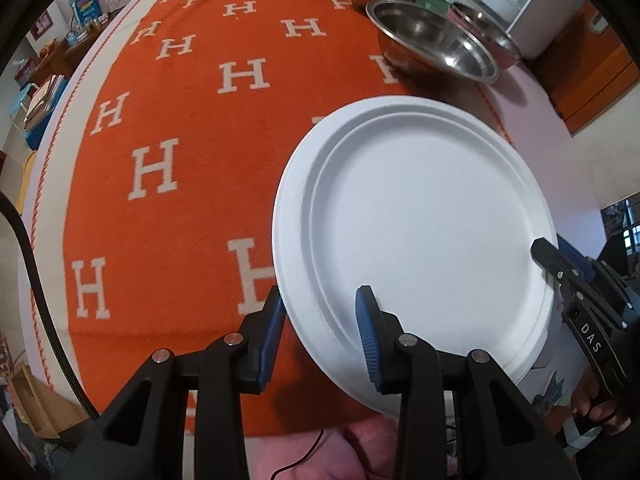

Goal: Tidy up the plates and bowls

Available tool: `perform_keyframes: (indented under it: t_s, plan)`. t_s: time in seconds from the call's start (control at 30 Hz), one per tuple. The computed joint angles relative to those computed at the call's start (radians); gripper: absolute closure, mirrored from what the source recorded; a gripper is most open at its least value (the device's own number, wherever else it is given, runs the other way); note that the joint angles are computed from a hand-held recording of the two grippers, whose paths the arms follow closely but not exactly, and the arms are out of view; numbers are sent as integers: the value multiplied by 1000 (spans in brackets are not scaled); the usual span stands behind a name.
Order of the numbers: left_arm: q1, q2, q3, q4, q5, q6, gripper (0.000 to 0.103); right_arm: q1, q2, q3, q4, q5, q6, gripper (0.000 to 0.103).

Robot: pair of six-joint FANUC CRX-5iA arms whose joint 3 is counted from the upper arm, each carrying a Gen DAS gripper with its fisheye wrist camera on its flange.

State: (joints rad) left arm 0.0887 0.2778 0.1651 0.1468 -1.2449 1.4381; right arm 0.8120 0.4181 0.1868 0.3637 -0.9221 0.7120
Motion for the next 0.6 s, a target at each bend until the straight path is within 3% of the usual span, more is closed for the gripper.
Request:
perform_keyframes:
  t_s: [0.33,0.6]
  plan:
    - [-17,49,44,-24,11,13,66,-12,57,43,36,-13,4,72]
    - [-44,78,105,-91,-26,66,48,-17,52,39,27,0,8,50]
